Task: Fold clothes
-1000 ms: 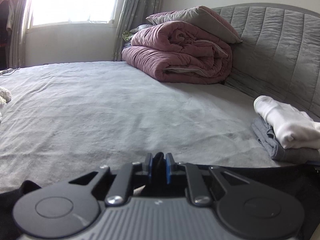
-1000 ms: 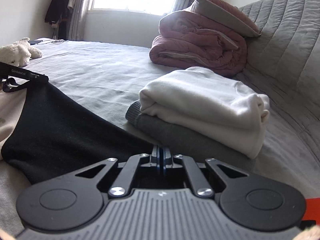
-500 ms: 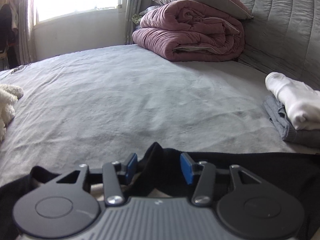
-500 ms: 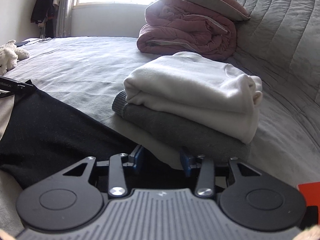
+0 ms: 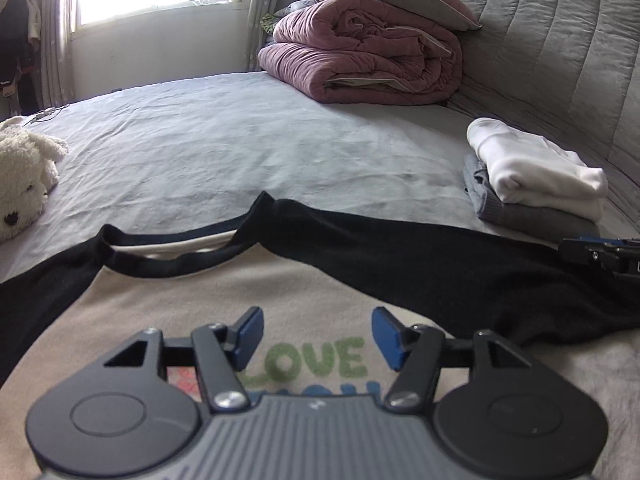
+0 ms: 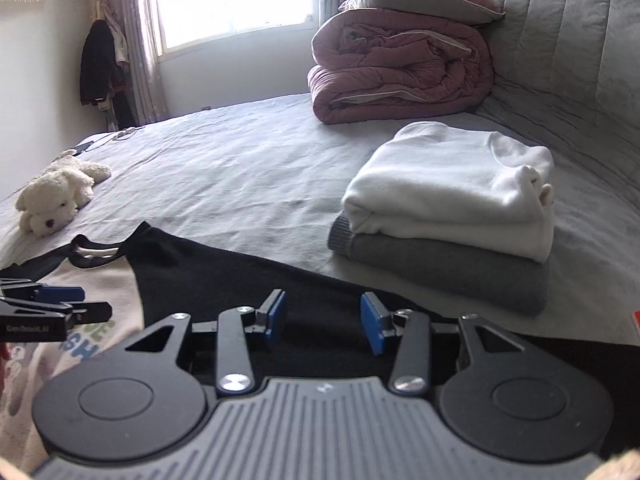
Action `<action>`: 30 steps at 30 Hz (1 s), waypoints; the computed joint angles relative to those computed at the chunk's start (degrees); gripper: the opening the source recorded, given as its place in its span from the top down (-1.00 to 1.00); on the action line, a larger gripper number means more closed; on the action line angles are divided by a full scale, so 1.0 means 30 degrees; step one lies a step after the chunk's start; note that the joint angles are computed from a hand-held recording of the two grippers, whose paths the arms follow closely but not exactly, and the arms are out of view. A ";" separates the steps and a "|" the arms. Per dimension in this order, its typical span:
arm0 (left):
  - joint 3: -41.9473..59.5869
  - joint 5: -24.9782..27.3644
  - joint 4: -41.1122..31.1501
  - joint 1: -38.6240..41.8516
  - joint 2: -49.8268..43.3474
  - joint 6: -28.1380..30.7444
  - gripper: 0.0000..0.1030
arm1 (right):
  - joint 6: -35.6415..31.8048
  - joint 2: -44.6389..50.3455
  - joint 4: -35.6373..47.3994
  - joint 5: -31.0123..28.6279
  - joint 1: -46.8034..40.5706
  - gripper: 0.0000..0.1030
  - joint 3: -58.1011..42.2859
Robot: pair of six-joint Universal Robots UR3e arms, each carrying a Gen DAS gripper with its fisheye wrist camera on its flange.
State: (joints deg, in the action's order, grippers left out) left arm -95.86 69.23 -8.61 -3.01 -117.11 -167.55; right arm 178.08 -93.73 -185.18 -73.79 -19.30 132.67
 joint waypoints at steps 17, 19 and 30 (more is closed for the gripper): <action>-1.2757 -0.4377 -0.1007 0.6242 1.0919 0.3843 -0.19 | -0.0297 -1.1550 1.2079 0.2144 -0.0445 0.07 0.3517; -1.4346 -0.5458 -0.3165 0.8230 1.3680 0.5406 -0.19 | -0.0125 -1.3218 1.3850 0.2104 -0.0393 0.07 0.3709; -1.2113 -0.9662 -3.4434 2.4014 2.8134 2.4699 -0.19 | 0.1156 -2.1721 2.2801 0.3013 -0.0840 0.07 0.4062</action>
